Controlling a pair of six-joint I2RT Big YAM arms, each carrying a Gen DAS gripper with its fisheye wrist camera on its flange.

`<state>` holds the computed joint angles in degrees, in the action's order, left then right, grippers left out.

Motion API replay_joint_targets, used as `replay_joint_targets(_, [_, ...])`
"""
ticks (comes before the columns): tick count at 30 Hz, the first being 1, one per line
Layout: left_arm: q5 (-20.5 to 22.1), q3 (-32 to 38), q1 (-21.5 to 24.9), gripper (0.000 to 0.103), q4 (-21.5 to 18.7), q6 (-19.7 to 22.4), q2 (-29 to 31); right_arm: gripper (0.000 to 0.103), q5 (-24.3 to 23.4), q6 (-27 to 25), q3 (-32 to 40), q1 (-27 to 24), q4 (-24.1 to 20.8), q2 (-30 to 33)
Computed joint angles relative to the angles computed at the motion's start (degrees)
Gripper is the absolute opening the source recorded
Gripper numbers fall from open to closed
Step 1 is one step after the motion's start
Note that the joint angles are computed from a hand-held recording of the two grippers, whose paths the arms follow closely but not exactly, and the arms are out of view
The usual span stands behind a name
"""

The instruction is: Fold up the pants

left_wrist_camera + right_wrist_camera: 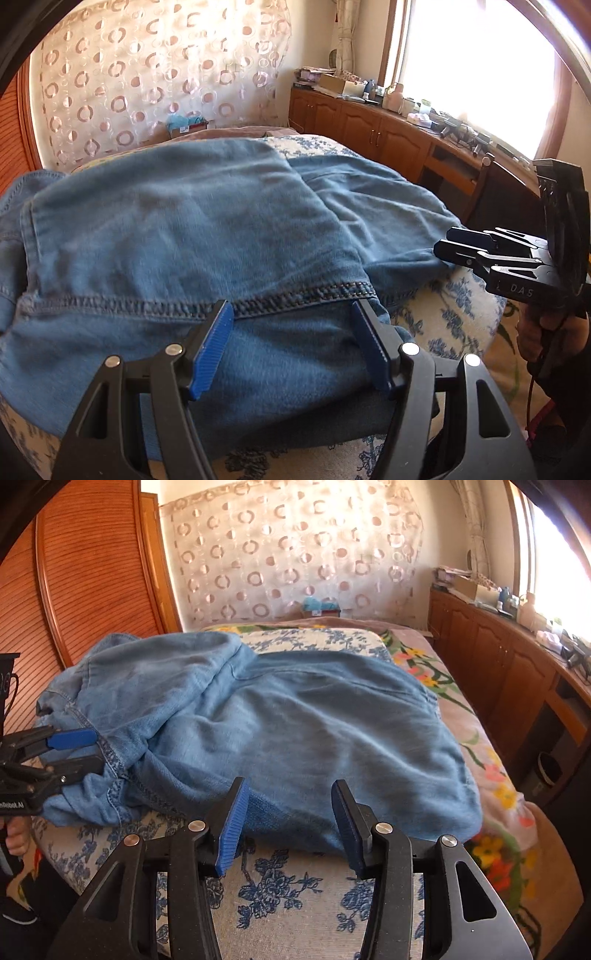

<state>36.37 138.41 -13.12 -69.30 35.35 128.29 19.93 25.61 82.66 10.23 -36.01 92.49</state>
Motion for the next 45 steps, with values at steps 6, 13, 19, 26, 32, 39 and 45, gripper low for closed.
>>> replay_joint_targets(6, [0.8,-6.5,0.1,0.066,6.0,-2.3,-2.5,0.048,0.0,0.5,-0.5,0.2,-0.6,0.6])
replay_joint_targets(13, [0.8,-10.7,0.2,0.067,10.6,-4.7,-4.4,0.052,1.4,-0.1,-1.9,0.7,0.8,0.3])
replay_joint_targets(19, [0.4,-10.3,0.1,0.067,10.0,-4.4,-4.3,0.056,2.5,-0.2,-2.1,1.1,1.5,0.6])
replay_joint_targets(26, [0.6,-8.8,0.1,0.067,8.6,-3.8,-3.4,0.062,1.9,0.5,-3.5,0.8,1.4,-0.7])
replay_joint_targets(32, [0.5,-8.6,0.0,0.067,8.6,-3.9,-3.3,0.062,3.8,6.4,-10.4,-2.3,2.0,-8.9])
replay_joint_targets(39, [0.7,-9.0,0.0,0.067,9.5,-4.0,-3.3,0.062,2.3,10.7,-14.8,-7.2,0.7,-13.1])
replay_joint_targets(45, [0.7,-9.1,0.0,0.067,9.6,-4.0,-3.4,0.062,-2.3,12.4,-15.2,-9.6,3.2,-11.9])
